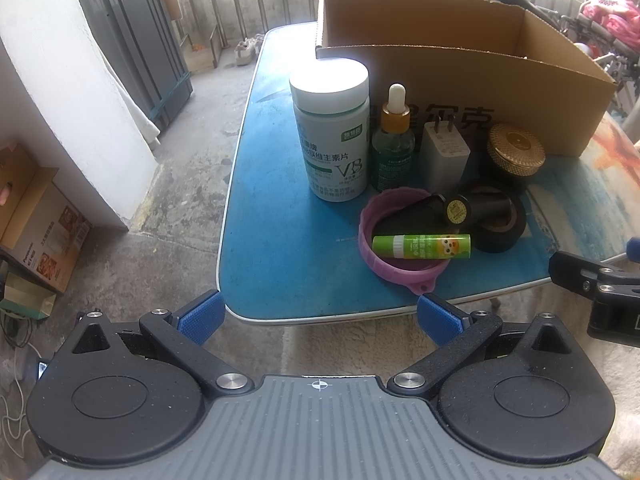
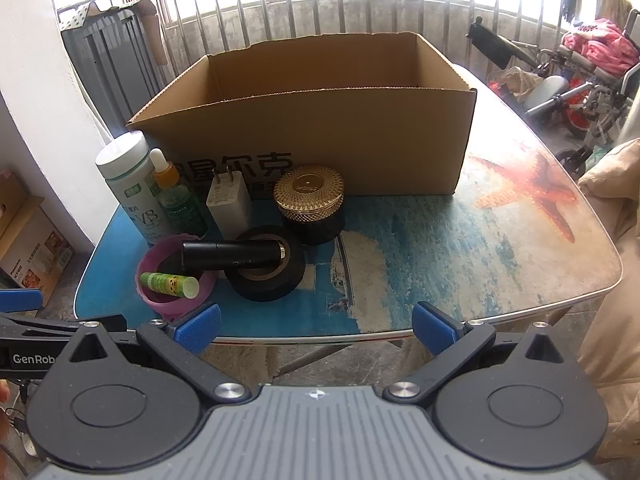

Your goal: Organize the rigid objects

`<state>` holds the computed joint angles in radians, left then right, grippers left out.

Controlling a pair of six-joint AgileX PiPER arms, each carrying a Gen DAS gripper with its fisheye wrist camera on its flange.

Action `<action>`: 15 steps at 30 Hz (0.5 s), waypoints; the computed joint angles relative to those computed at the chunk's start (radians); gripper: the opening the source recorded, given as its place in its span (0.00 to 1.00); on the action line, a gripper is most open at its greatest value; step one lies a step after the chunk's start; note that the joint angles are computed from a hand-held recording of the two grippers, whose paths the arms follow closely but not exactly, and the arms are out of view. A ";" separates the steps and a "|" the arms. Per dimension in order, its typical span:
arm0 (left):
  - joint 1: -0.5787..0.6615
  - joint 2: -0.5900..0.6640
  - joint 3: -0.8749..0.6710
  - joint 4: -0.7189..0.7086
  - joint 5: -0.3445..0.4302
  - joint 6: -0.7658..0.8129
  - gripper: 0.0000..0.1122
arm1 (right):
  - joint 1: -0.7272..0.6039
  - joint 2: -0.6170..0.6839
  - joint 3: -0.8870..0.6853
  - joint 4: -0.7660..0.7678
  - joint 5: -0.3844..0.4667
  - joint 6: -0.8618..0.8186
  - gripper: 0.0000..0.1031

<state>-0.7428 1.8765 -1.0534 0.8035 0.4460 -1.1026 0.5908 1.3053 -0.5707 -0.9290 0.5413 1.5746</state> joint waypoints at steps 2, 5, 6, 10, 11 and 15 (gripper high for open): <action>0.000 0.002 -0.003 -0.002 0.001 0.002 0.92 | -0.003 0.003 -0.003 0.000 -0.002 0.000 1.00; -0.001 0.001 -0.004 -0.010 0.003 0.010 0.92 | -0.007 0.004 -0.002 -0.007 -0.007 0.007 1.00; -0.001 0.000 -0.003 -0.014 0.004 0.016 0.92 | -0.008 0.007 -0.002 -0.010 -0.009 0.011 1.00; 0.003 -0.007 0.003 -0.020 -0.013 0.029 0.92 | -0.010 0.001 0.013 -0.046 -0.021 0.046 1.00; 0.005 -0.004 0.002 -0.014 -0.026 0.027 0.92 | -0.011 0.000 0.018 -0.063 -0.026 0.063 1.00; -0.006 -0.017 0.041 0.141 -0.091 -0.103 0.92 | -0.024 -0.023 0.062 -0.207 -0.058 0.193 1.00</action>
<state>-0.7484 1.8594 -1.0121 0.9446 0.3551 -1.2059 0.5668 1.2818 -0.5088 -1.1359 0.4837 1.7678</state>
